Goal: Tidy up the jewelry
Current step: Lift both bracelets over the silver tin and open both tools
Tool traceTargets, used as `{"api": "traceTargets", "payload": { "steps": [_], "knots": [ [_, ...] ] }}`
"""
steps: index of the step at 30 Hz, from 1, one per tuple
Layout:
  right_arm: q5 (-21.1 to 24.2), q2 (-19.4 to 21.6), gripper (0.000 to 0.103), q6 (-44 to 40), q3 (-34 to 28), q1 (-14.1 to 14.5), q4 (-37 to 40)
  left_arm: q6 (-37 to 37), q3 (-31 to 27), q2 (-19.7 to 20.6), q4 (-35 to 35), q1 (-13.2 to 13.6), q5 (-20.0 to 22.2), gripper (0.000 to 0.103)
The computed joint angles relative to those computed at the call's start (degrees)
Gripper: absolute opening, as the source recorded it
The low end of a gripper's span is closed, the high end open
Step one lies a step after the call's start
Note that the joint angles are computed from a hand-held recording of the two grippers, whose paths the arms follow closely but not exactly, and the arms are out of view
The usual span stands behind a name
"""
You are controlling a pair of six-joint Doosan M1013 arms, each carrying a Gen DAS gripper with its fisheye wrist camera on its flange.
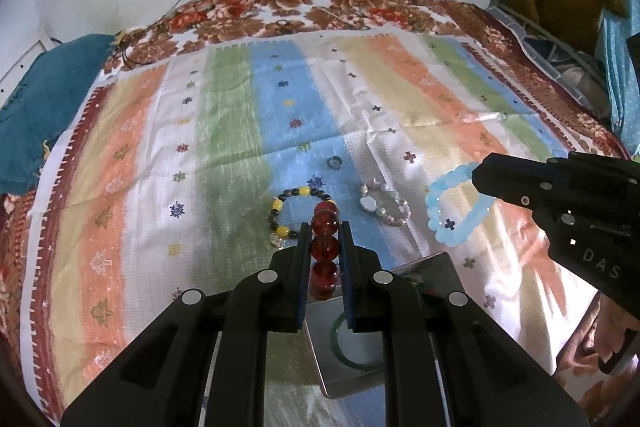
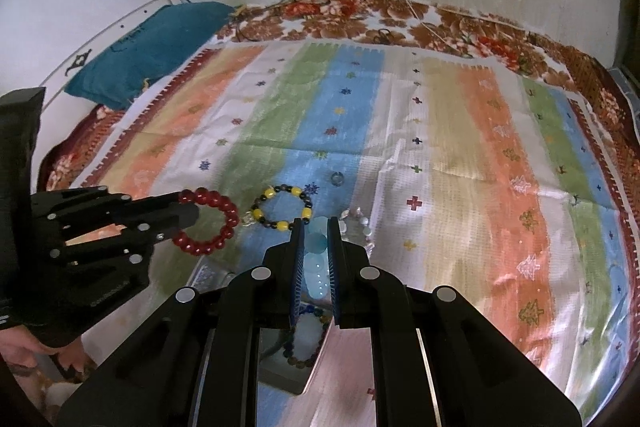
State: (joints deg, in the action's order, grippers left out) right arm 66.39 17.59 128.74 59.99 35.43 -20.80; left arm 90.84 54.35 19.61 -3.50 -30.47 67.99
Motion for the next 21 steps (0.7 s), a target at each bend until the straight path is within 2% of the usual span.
{"api": "traceTargets", "payload": {
  "steps": [21],
  "knots": [
    [-2.0, -2.4, 0.012, 1.0, 3.5, 2.2, 2.4, 0.5, 5.5, -4.5, -2.0, -0.6, -2.3, 0.013]
  ]
}}
